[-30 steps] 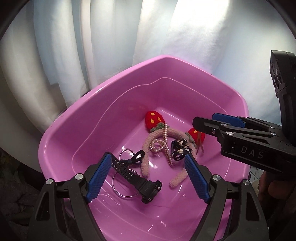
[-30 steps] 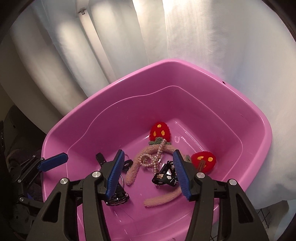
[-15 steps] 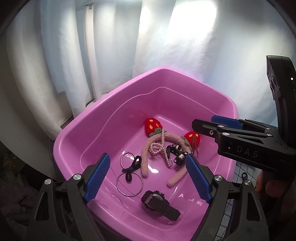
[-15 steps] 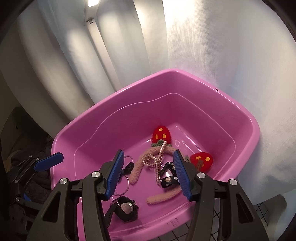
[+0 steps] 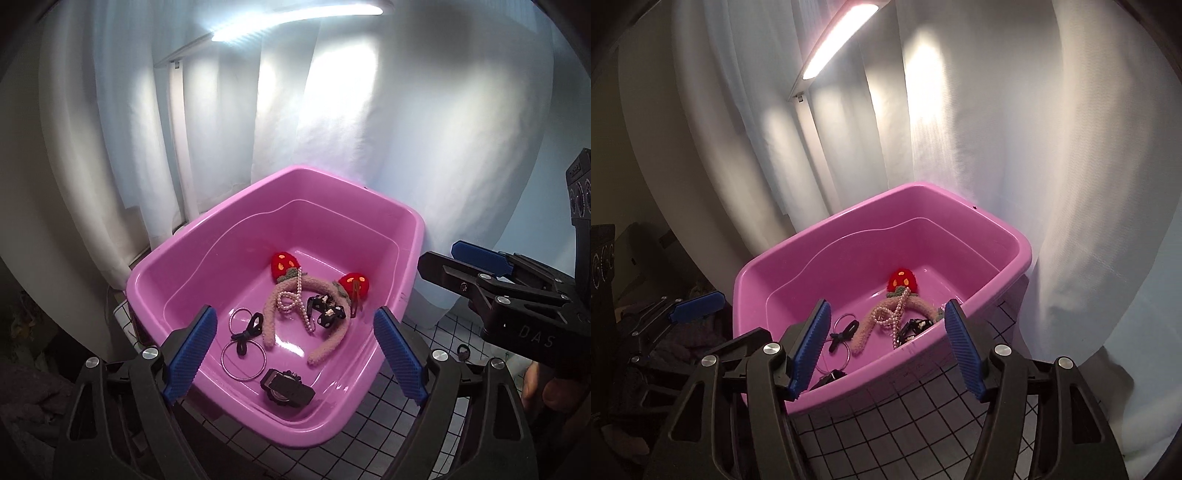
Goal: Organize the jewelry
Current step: 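Move both tools back toward the hair tie and sloth plush keychain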
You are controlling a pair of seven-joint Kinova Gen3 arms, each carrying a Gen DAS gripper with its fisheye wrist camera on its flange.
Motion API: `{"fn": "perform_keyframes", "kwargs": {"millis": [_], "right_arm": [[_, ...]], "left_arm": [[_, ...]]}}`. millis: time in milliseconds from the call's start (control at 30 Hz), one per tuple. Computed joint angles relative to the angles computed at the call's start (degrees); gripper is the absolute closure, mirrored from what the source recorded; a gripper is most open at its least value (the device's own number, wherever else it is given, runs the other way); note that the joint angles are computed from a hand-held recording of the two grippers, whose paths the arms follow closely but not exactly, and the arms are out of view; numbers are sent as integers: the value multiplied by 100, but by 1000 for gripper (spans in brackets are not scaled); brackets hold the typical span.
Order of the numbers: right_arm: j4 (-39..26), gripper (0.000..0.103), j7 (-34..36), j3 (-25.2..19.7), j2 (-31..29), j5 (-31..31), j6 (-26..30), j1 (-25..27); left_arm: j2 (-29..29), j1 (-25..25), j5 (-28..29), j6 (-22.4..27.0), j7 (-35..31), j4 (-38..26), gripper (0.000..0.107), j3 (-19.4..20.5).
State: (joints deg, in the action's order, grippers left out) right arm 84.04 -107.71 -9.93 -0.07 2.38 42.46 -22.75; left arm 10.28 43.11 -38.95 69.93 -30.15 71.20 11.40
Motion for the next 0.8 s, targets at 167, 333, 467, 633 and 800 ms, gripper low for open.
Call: {"fn": "perform_keyframes", "kwargs": {"millis": [167, 333, 467, 633, 800], "right_arm": [[1086, 40, -344, -70, -904, 161, -430, 196], [2334, 38, -741, -169, -1906, 56, -743, 627], [3122, 38, -975, -230, -2667, 5, -548, 1091], [3818, 38, -1108, -173, -3324, -51, -190, 1563], [4351, 38, -1257, -97, -3646, -199, -209, 1883]], "left_arm": [[-13, 353, -296, -18, 297, 75, 19, 152], [119, 720, -401, -107, 380, 35, 13, 266], [320, 972, -285, -288, 356, -40, 11, 279], [793, 1265, -7, -344, 149, -402, 11, 128], [1312, 1413, 347, -475, -262, -778, 11, -70]]}}
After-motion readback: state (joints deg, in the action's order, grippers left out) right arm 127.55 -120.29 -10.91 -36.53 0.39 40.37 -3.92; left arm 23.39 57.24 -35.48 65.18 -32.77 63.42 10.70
